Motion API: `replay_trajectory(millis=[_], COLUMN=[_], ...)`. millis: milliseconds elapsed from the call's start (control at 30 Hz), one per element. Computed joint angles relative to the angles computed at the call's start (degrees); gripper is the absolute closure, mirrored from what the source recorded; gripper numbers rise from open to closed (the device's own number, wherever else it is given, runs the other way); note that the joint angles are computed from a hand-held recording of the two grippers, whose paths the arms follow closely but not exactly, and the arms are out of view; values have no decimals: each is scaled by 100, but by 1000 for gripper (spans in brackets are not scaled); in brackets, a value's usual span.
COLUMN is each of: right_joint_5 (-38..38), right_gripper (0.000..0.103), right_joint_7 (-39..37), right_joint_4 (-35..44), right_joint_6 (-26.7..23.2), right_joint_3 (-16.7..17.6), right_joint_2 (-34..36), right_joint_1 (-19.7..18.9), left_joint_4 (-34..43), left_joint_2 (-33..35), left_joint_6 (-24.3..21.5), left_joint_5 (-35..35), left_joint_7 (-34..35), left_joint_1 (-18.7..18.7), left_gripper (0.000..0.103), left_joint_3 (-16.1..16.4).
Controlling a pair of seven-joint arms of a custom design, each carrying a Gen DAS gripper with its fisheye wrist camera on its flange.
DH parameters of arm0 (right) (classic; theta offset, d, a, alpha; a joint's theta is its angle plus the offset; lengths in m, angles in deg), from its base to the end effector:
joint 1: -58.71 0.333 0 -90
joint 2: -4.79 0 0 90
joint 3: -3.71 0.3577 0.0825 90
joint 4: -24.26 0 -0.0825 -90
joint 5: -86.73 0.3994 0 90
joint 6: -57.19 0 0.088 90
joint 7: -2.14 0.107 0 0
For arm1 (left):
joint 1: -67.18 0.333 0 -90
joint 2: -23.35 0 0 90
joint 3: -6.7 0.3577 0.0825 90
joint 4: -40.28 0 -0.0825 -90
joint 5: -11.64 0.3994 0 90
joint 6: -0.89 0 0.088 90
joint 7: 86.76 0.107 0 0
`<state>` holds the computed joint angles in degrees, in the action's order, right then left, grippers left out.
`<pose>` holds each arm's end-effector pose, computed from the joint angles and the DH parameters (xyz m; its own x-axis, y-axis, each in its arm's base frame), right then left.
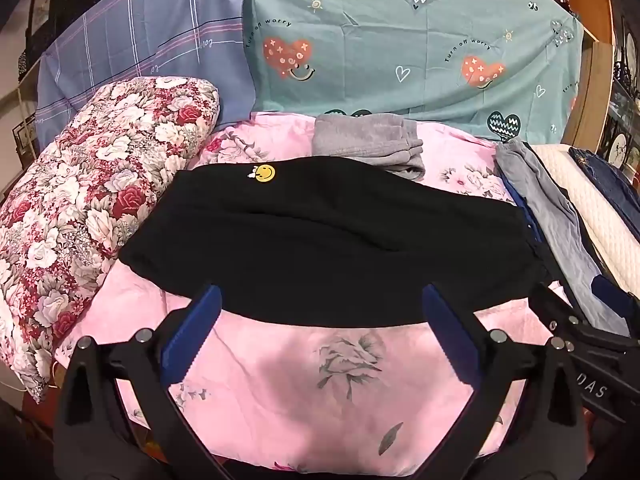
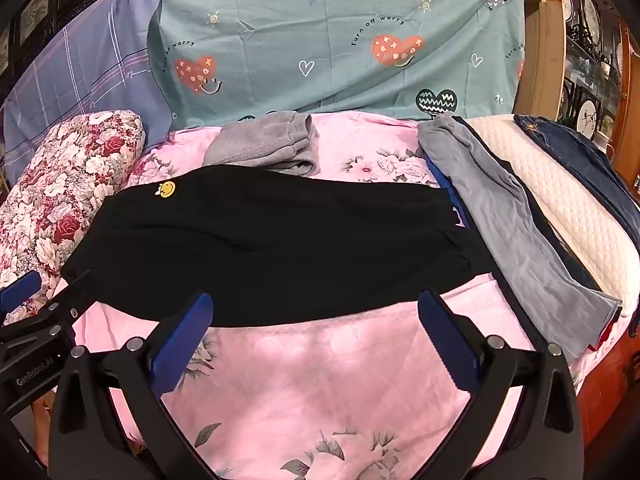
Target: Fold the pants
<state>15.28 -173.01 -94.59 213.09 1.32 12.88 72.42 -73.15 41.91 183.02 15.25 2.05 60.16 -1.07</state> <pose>0.5957 0.1555 0.4303 -0.3722 -0.9270 -0.0460 -0.5909 0.2749 -0.7585 0.6605 -0.1707 0.4408 -0.2763 -0.9610 0.0121 -0.6159 0.1674 -0.7698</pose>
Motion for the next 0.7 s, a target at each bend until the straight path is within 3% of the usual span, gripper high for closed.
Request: replay_trajectory(millis=[700], right_joint_5=[20], right_gripper=[1], right_joint_7=[-26], right_joint_4=[37], right_joint_6=[-53], right_joint_3=[0], right_joint_2=[49], right_joint_1=[42], left_joint_4=[2], left_joint_2=[54], left_joint_6=[-7], left_joint_5=[15], left_joint_7=[26], left_joint_1=[2], left_gripper=[2], left_joint_3=[-8])
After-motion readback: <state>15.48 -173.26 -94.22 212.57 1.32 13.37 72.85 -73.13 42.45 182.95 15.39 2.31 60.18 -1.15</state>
